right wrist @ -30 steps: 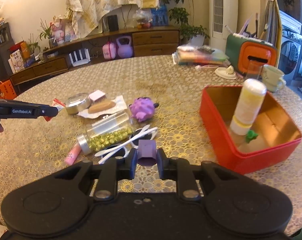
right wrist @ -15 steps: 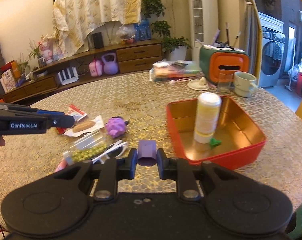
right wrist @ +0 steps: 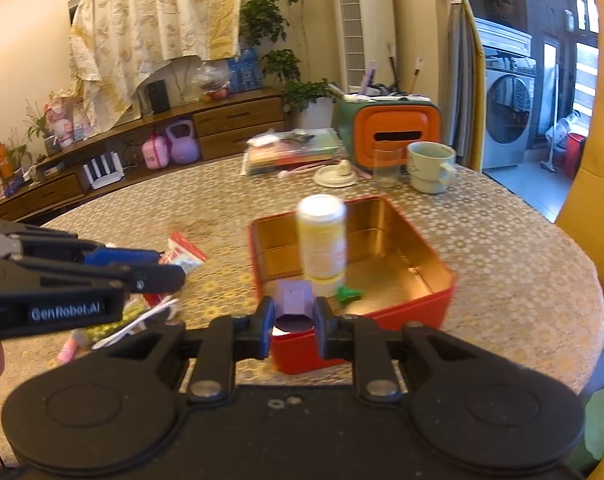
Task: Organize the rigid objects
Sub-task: 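Carry the red packet into the red box and open the left gripper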
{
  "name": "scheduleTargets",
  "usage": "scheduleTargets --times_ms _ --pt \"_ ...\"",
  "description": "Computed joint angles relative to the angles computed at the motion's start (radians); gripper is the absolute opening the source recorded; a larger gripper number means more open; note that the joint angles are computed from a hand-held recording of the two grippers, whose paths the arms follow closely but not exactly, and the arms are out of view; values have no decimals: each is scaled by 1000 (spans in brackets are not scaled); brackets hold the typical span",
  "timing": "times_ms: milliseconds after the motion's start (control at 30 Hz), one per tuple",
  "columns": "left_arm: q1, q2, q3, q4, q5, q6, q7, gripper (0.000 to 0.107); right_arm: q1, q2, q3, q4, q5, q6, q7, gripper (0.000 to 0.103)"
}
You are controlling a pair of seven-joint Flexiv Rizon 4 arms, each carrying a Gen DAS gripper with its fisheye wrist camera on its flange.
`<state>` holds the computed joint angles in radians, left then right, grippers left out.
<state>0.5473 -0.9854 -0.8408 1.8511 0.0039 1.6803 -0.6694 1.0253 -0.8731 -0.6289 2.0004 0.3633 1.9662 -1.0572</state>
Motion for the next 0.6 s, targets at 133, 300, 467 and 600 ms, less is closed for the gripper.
scheduleTargets --times_ms 133,300,467,600 --pt "-56 0 23 -22 -10 -12 -4 22 -50 9 19 -2 -12 3 -9 20" --pt "-142 -11 70 -76 -39 -24 -6 22 -121 9 39 -28 -42 -16 -17 20" --pt "-237 -24 138 -152 -82 -50 -10 22 -166 -21 32 -73 -85 -63 -5 20" --pt "-300 -40 191 -212 -120 -79 -1 22 -205 -52 34 -113 -140 -110 19 20"
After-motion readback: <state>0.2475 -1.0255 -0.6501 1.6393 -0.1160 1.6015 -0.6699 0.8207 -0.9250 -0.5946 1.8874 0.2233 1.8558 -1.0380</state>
